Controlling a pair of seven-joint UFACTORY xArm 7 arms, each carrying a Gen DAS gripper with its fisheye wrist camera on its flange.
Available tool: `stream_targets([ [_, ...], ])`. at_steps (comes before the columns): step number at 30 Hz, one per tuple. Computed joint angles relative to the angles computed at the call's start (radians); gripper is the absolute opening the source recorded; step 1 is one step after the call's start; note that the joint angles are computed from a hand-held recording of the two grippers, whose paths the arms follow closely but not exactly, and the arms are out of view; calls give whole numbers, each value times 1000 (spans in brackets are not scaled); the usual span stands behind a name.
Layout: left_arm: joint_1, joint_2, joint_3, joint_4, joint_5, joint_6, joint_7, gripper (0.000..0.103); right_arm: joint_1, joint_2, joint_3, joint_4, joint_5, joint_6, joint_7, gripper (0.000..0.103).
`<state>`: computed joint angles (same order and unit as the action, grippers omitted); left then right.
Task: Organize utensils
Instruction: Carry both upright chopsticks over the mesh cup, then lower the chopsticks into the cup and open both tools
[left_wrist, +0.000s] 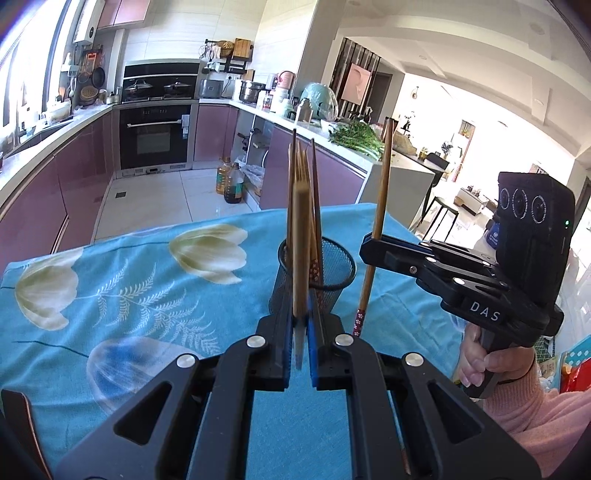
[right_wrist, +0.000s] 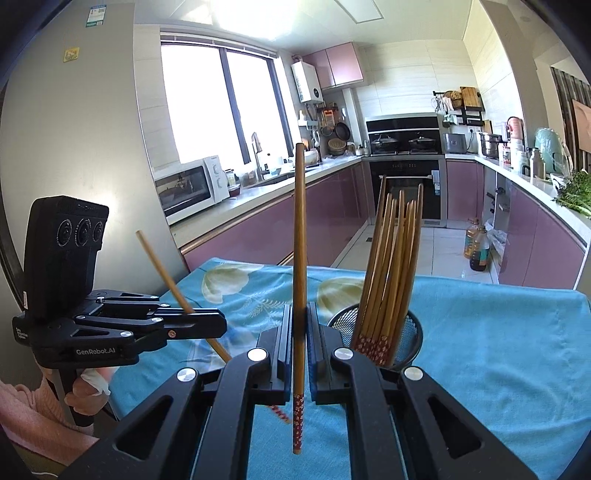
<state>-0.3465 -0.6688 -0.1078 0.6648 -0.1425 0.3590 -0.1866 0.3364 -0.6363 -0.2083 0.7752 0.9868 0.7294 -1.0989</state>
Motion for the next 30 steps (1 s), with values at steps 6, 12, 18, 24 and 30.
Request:
stream_targets([
  [6, -19, 6, 21, 38, -11, -5, 27, 7, 0, 28, -6, 29, 23, -19, -8, 6],
  [12, -15, 29, 19, 87, -12, -22, 47, 7, -1, 56, -4, 62, 56, -36, -24, 6],
  [18, -17, 68, 17, 146, -14, -50, 65, 7, -6, 78, 1, 91, 84, -45, -42, 6],
  [24, -26, 114, 20, 210, -21, -75, 81, 7, -8, 93, 7, 118, 117, -61, -70, 6],
  [30, -18, 160, 10, 256, -21, -89, 81, 7, -11, 116, 15, 144, 144, -78, -88, 6],
])
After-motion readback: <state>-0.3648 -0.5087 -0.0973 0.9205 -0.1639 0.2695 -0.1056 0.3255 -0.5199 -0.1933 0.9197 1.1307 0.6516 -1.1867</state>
